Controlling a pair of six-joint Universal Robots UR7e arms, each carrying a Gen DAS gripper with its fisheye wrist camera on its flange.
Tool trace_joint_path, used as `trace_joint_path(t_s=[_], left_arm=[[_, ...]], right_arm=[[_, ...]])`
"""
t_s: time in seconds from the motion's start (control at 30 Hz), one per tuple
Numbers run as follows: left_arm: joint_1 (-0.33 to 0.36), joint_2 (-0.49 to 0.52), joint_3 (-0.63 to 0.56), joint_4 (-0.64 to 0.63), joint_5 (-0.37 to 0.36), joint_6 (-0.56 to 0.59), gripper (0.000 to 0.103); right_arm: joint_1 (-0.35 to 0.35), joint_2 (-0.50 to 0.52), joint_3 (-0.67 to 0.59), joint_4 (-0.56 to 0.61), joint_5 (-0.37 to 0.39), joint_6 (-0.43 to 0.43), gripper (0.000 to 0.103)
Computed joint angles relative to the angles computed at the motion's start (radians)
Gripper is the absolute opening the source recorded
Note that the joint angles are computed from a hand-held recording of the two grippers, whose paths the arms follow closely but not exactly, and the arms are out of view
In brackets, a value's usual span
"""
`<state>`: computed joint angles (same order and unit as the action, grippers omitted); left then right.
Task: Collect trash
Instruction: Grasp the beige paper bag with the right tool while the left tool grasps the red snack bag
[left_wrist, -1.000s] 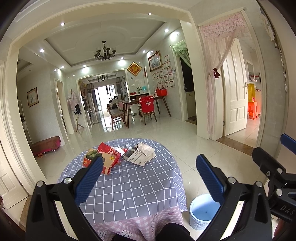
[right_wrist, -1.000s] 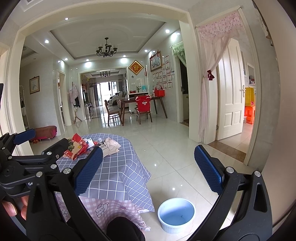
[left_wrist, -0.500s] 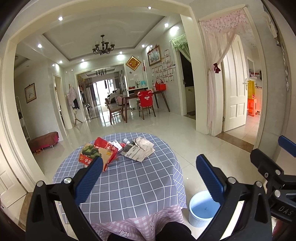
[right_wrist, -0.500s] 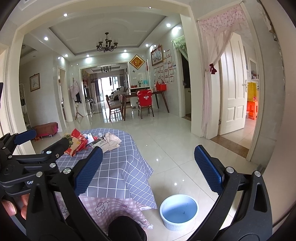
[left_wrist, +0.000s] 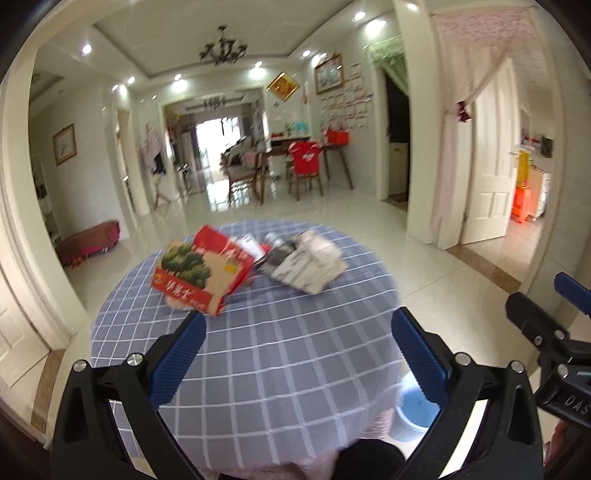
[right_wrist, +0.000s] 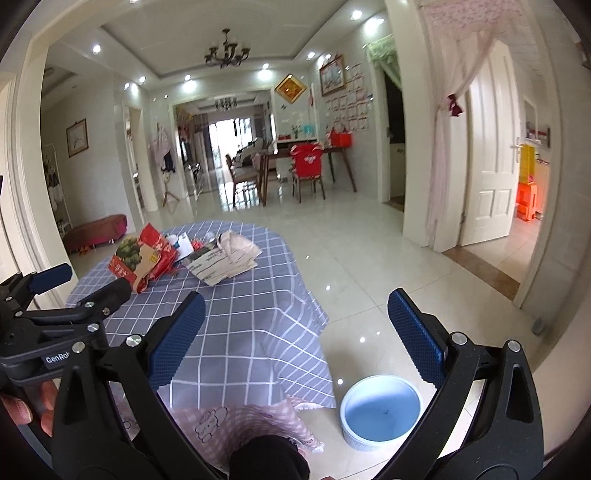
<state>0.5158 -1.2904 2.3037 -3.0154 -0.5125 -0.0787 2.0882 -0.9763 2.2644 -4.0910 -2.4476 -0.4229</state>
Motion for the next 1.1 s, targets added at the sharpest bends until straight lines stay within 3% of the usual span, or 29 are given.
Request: trace_joint_path(t_s=[0.23,0.53,0.67,0.8,0.87,1.1], left_arm=[[0.165,0.066,-0.096,-0.075,0.017,0.126,0.099],[0.298,0.157,-0.293,-0.037,-0.092,0.235,0.099],[0.34,0.205,-0.425,0.056,-0.162,0.216,0.099],[0.378,0.272,-0.575,0.175,-0.179,0.148,0.098],[0.389,0.311,-0.641,0.237,-0.144,0.116,0.098],[0.453,0.401,-0.884,0.62,-0.143,-0.127,0.084]], right_arm=[[-0.098,0.064,-0.129,0.221,0.103,0.068,0.097],[-0.183,0.15,-0.338,0.427,0.181,0.096,0.097],[-0.205,0.186,-0.435,0.483,0.206,0.091,0.097],[-0.229,0.214,-0.522,0.547,0.217,0.084,0.097],[-0.243,0.228,-0.566,0.596,0.221,0.092,0.097],[-0.275,0.26,-0.681,0.75,0.286,0.13,0.097]])
